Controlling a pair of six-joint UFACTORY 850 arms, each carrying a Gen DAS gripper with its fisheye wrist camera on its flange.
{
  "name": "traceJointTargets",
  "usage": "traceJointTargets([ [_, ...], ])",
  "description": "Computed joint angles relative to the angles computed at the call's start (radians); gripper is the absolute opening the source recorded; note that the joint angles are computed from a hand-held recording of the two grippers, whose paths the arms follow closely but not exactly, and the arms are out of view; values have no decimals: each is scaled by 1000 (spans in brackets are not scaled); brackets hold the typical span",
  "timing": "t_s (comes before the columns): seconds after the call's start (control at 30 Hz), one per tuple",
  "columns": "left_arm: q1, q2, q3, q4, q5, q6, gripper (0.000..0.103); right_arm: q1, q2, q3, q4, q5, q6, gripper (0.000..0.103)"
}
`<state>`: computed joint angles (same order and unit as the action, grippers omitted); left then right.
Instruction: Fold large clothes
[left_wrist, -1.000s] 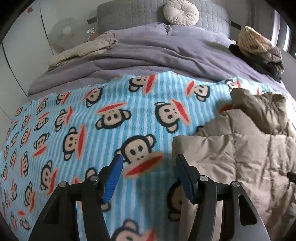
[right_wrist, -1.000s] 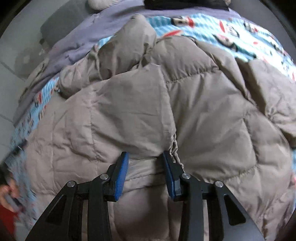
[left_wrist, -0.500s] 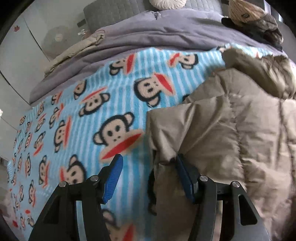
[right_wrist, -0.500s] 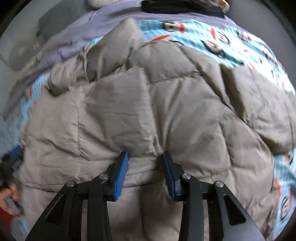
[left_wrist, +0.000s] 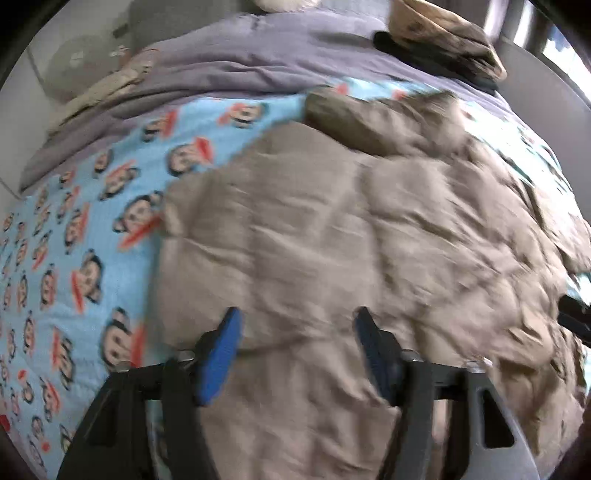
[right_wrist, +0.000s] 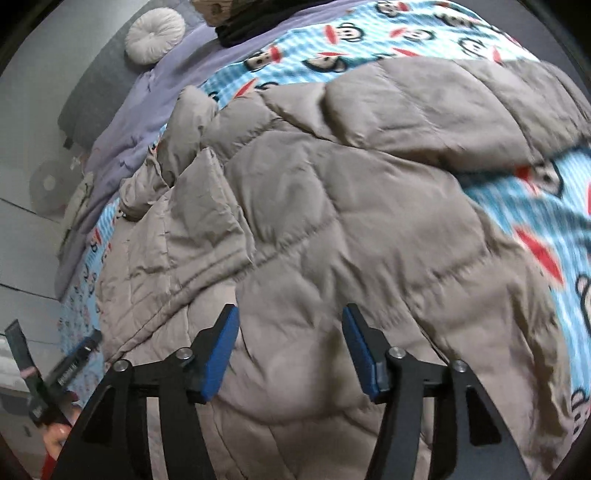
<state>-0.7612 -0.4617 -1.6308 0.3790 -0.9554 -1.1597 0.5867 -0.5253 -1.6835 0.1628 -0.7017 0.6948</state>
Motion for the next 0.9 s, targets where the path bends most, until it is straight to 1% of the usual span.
traceJointTargets([
  [0.03, -14, -11, -17, 9, -3, -15, 100, -10, 24, 33, 31, 18, -19, 66],
  [0.07, -29, -22, -36, 30, -4, -37, 102, -18, 38, 54, 53, 30, -33, 70],
  [0.1, -42, -39, -62, 36, -6, -36, 102, -27, 55, 77, 73, 43, -45, 72],
  [0.17, -55, -83, -127, 17, -31, -5, 102, -53, 92, 126, 98, 73, -59, 80],
  [0.2, -58, -100, -154, 7, -40, 2, 102, -63, 110, 148, 102, 87, -59, 80],
  [0.3, -61, -148, -224, -42, -46, 16, 102, -123, 160, 216, 154, 136, -83, 81],
  [0.37, -67, -192, -290, -58, -71, 13, 102, -166, 191, 264, 206, 175, -98, 92],
  [0.4, -73, -211, -320, -59, -86, 9, 102, -186, 203, 282, 233, 193, -109, 94],
  [0.43, -77, -231, -351, -62, -98, 7, 102, -211, 212, 300, 269, 207, -128, 102],
  [0.5, -86, -278, -424, -78, -126, 12, 102, -263, 229, 330, 329, 233, -163, 103],
  [0.63, -102, -379, -586, -97, -198, 31, 102, -347, 232, 341, 399, 230, -221, 103],
  [0.7, -107, -419, -653, -107, -223, 30, 102, -400, 218, 337, 484, 218, -298, 103],
  [0.77, -108, -456, -713, -115, -255, 13, 102, -437, 200, 332, 559, 216, -351, 103],
  [0.8, -109, -476, -747, -113, -276, 2, 102, -459, 189, 331, 622, 224, -401, 103],
  [0.9, -107, -521, -815, -120, -324, -11, 102, -508, 151, 306, 730, 232, -488, 103],
])
